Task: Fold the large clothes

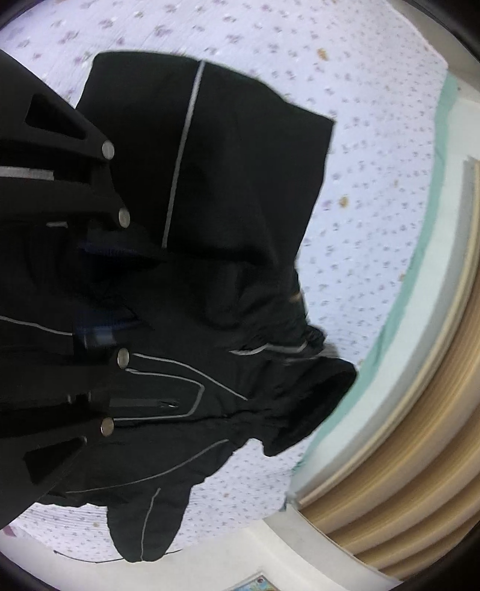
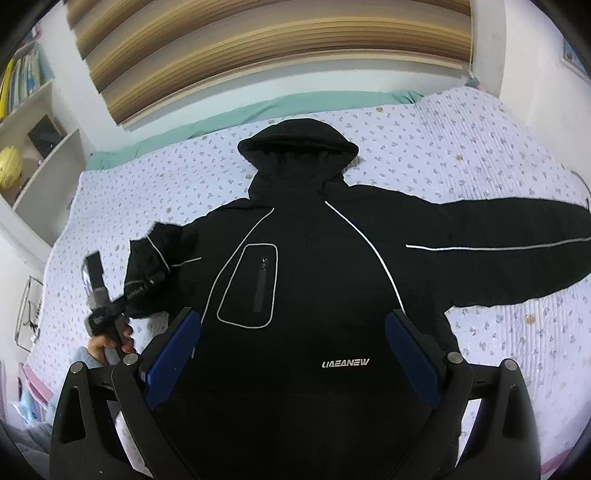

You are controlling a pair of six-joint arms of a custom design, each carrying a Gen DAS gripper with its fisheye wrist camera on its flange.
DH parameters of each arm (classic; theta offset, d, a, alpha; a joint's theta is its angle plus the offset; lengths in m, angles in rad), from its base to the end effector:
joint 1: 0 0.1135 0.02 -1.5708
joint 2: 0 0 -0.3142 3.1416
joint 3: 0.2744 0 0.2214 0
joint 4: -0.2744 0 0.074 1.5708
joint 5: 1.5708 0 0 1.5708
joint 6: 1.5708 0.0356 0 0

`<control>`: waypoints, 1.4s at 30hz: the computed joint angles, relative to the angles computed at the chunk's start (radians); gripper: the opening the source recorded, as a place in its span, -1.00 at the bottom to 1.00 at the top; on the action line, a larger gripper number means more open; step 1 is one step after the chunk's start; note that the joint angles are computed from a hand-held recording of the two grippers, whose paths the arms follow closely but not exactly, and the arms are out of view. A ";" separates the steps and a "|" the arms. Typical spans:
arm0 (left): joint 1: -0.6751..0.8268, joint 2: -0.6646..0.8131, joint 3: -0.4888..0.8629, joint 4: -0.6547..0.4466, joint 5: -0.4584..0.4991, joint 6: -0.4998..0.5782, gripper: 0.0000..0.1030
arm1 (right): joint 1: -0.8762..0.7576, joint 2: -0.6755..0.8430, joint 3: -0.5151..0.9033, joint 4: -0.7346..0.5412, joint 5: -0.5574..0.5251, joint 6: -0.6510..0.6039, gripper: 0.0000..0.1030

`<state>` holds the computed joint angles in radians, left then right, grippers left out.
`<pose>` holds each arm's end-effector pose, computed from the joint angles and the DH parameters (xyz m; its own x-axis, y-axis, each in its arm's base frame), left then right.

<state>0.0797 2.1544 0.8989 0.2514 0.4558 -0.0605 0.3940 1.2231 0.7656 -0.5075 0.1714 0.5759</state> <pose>0.3732 0.0141 0.1023 -0.8494 -0.1223 -0.5134 0.1129 0.9081 -0.4032 0.1803 0.0684 0.2789 -0.7938 0.2511 -0.5539 0.1714 0.9662 0.1925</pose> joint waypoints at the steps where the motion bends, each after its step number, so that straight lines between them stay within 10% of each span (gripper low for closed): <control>1: -0.001 0.004 -0.005 -0.003 0.008 0.003 -0.10 | -0.017 0.002 -0.007 0.014 -0.026 -0.001 0.96; 11: -0.036 -0.095 -0.107 -0.002 0.052 -0.004 0.13 | -0.028 0.178 0.045 0.239 -0.196 -0.050 0.96; 18: 0.037 -0.255 -0.135 -0.086 0.013 -0.070 0.13 | 0.019 0.592 0.216 0.490 -0.371 -0.155 0.96; 27: 0.147 -0.304 -0.235 -0.104 0.016 -0.015 0.15 | -0.005 1.085 0.406 0.672 -0.663 0.078 0.90; 38: 0.198 -0.246 -0.288 -0.085 -0.008 -0.008 0.15 | 0.022 1.174 0.494 0.638 -0.667 0.047 -0.38; 42: 0.193 -0.255 -0.293 -0.086 -0.021 -0.011 0.15 | 0.026 1.107 0.445 0.641 -0.638 -0.027 -0.49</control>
